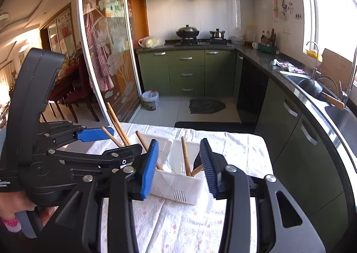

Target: Organize utensils

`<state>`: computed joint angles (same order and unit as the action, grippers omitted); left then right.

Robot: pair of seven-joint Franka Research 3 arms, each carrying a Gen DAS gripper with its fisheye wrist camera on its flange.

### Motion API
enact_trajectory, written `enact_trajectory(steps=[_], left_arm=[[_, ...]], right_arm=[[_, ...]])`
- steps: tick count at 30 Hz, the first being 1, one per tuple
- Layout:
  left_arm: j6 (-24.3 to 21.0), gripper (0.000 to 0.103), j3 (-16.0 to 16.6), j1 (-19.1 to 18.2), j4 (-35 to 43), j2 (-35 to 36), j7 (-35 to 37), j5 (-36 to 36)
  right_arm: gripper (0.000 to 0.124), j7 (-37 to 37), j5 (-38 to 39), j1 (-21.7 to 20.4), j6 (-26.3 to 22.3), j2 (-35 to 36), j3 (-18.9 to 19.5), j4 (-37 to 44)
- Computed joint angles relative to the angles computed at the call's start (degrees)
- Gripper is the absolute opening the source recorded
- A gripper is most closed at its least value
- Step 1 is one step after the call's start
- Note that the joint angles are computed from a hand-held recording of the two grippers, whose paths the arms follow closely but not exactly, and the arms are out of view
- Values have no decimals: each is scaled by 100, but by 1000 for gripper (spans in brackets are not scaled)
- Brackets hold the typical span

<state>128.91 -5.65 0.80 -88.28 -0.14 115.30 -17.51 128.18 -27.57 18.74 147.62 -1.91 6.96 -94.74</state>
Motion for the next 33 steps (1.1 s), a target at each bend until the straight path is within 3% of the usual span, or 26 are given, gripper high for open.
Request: enact_trajectory(steps=[1, 3, 5, 8, 11, 17, 19, 23, 27, 33], left_arm=[[285, 84, 3, 3, -231, -167, 33, -27], [877, 92, 39, -32, -693, -499, 127, -66], [1322, 95, 109, -109, -1099, -822, 233, -110], [1629, 97, 298, -266, -1568, -1285, 321, -269], [1903, 97, 433, -372, -2099, -1794, 237, -131], [2197, 97, 877, -641, -3371, -2987, -52, 83], [2490, 97, 935, -585, -3907, -3437, -247, 284], [2581, 97, 1234, -627, -4631, -4189, -523, 485], [2595, 97, 1345, -413, -4996, -4618, -946, 845], [2410, 97, 1626, -526, -5126, -4919, -1099, 1213]], right_arm=[[59, 227, -277, -8, 174, -167, 14, -193], [69, 774, -878, -128, 494, -538, 127, -614], [78, 1327, -1349, -358, 891, -948, 312, -1070], [95, 2284, -2212, -900, 1230, -1622, 779, -1677], [99, 2877, -2570, -1322, 1430, -2323, 1162, -2305], [99, 2861, -2163, -1452, 1219, -3548, 1586, -3382], [99, 2836, -1960, -1455, 1081, -3890, 1738, -3650], [99, 2822, -1527, -1460, 929, -4445, 1941, -4043], [99, 2911, -1099, -1521, 902, -4925, 2098, -4328], [99, 2867, -684, -1815, 873, -5464, 2374, -4500]])
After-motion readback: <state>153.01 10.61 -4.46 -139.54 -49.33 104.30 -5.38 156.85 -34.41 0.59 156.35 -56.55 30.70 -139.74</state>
